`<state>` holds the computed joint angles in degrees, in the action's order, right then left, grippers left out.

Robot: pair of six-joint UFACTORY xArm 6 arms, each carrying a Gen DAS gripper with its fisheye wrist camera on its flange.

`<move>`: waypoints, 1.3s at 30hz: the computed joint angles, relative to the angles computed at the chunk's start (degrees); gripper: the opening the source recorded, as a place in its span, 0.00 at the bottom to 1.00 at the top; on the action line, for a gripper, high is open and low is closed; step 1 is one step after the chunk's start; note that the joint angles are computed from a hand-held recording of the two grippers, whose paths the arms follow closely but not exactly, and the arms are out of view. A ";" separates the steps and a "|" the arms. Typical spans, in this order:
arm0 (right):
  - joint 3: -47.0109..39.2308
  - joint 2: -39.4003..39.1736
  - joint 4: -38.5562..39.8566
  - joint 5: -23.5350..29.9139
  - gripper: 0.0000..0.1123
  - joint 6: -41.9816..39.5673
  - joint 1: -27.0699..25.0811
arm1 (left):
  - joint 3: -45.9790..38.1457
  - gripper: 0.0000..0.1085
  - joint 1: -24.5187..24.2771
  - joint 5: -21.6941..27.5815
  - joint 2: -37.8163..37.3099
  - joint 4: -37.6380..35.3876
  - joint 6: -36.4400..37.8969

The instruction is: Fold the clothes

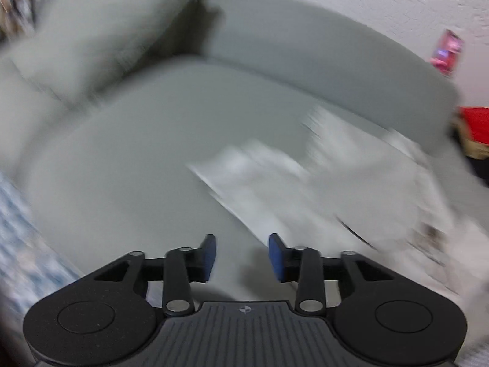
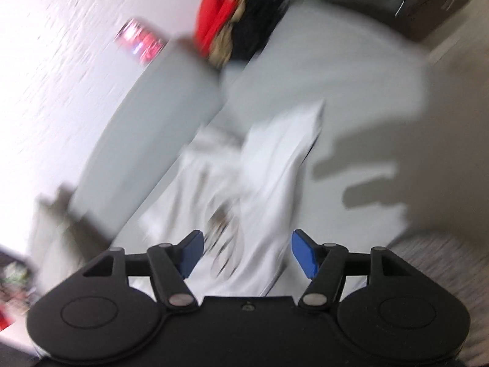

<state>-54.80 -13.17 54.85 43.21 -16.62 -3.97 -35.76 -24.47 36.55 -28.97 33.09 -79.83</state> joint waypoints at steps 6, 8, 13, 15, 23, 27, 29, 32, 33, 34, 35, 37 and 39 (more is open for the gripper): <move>3.03 4.94 5.62 -6.45 0.41 0.68 4.59 | 4.31 0.34 -0.14 -14.65 4.81 -11.64 0.42; 3.02 7.24 6.28 -11.69 0.41 0.99 5.97 | 5.85 0.36 0.47 -18.49 4.99 -13.03 -0.31; -1.11 14.48 17.57 -16.64 0.47 -10.69 7.04 | 7.12 0.37 0.52 -22.12 4.75 -10.95 -3.68; -3.01 17.15 23.66 -14.36 0.48 -15.44 5.93 | 7.32 0.37 0.92 -23.83 5.57 -10.11 -4.78; -4.53 20.35 33.90 -4.36 0.34 -22.81 2.55 | 7.88 0.41 1.97 -26.09 5.61 -6.83 -5.20; -1.94 18.42 37.74 -1.67 0.08 -22.96 0.63 | 8.49 0.41 2.28 -26.93 5.20 -6.54 -5.61; -0.83 16.72 39.66 -1.37 0.06 -24.30 0.26 | 8.72 0.41 2.25 -27.07 4.92 -7.22 -4.94; 0.76 12.25 37.99 -9.86 0.05 -23.31 2.95 | 8.97 0.41 2.15 -26.88 4.45 -8.36 -4.10; 1.02 10.96 34.55 -14.76 0.05 -20.63 4.75 | 8.93 0.41 2.07 -26.66 4.36 -8.86 -3.58; 1.17 10.40 29.28 -18.01 0.05 -15.56 5.75 | 8.87 0.41 1.91 -26.27 4.20 -9.46 -2.85; 1.02 10.37 24.40 -18.86 0.09 -10.17 5.88 | 8.76 0.41 1.70 -25.73 4.03 -10.05 -2.09; 0.24 10.70 15.71 -14.86 0.19 -0.15 4.22 | 8.67 0.41 1.29 -24.63 3.40 -10.29 -1.53; 0.43 10.09 14.83 -8.15 0.39 1.15 2.04 | 8.90 0.41 0.93 -23.75 2.43 -9.70 -1.91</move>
